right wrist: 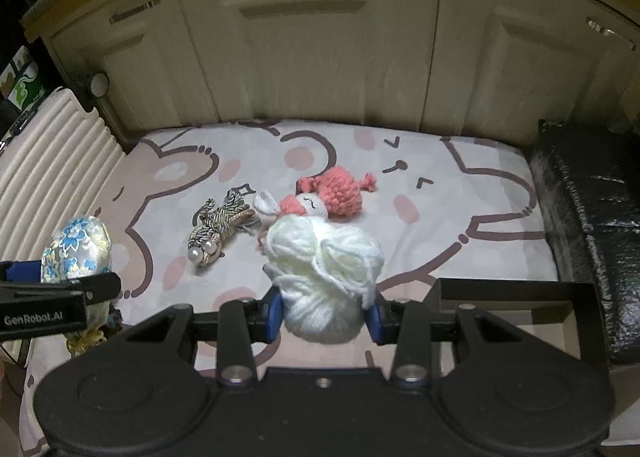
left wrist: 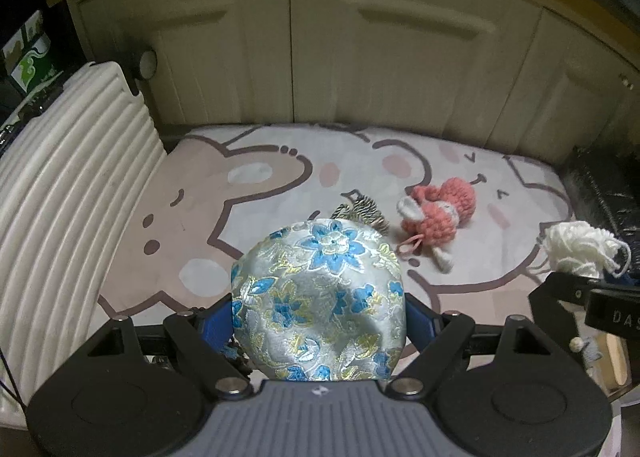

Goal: Organize objects
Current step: 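Grasp and lift the blue pouch with the left tool while the right tool lifts the white yarn ball, then carry the blue pouch and white yarn ball over the black box with both tools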

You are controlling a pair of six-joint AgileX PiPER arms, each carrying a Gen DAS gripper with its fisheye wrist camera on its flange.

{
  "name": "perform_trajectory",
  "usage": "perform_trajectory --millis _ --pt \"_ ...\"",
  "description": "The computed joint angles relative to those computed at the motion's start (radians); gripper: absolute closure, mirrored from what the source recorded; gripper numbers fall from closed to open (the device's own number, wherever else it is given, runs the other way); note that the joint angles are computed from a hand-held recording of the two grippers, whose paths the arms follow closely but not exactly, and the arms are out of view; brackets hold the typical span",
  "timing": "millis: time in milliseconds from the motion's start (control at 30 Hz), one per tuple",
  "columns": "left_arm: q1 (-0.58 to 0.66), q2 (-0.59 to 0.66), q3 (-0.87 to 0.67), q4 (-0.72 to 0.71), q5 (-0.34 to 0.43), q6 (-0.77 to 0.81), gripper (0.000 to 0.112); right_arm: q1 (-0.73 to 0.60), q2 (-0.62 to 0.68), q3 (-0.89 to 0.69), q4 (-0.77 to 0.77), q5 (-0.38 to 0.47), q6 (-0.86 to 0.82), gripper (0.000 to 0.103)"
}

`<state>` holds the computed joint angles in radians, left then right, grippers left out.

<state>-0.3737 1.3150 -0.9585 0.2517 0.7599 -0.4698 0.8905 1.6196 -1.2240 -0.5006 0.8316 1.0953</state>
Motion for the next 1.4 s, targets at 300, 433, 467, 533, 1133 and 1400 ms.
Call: perform_trajectory --millis 300,433,467,533,1133,1400 --pt "-0.121 -0.071 -0.007 0.108 0.069 -0.158 0.028 0.048 -0.089 0.043 -0.046 0.034 0.049 0.062" --pt "-0.174 -0.082 -0.018 0.156 0.094 -0.234 0.028 0.070 -0.129 0.052 -0.074 0.065 0.061 0.062" --pt "-0.182 -0.084 -0.020 0.156 0.096 -0.245 0.028 0.073 -0.138 0.055 -0.078 0.069 0.063 0.062" --pt "-0.206 -0.082 -0.026 0.171 0.101 -0.274 0.028 0.080 -0.159 0.061 -0.087 0.079 0.067 0.062" --pt "-0.398 -0.003 -0.095 0.170 0.046 -0.401 0.028 0.022 -0.341 0.192 -0.104 0.146 0.062 0.062" --pt "-0.474 0.093 -0.179 0.140 0.005 -0.368 0.028 -0.059 -0.421 0.280 -0.085 0.143 0.039 0.062"
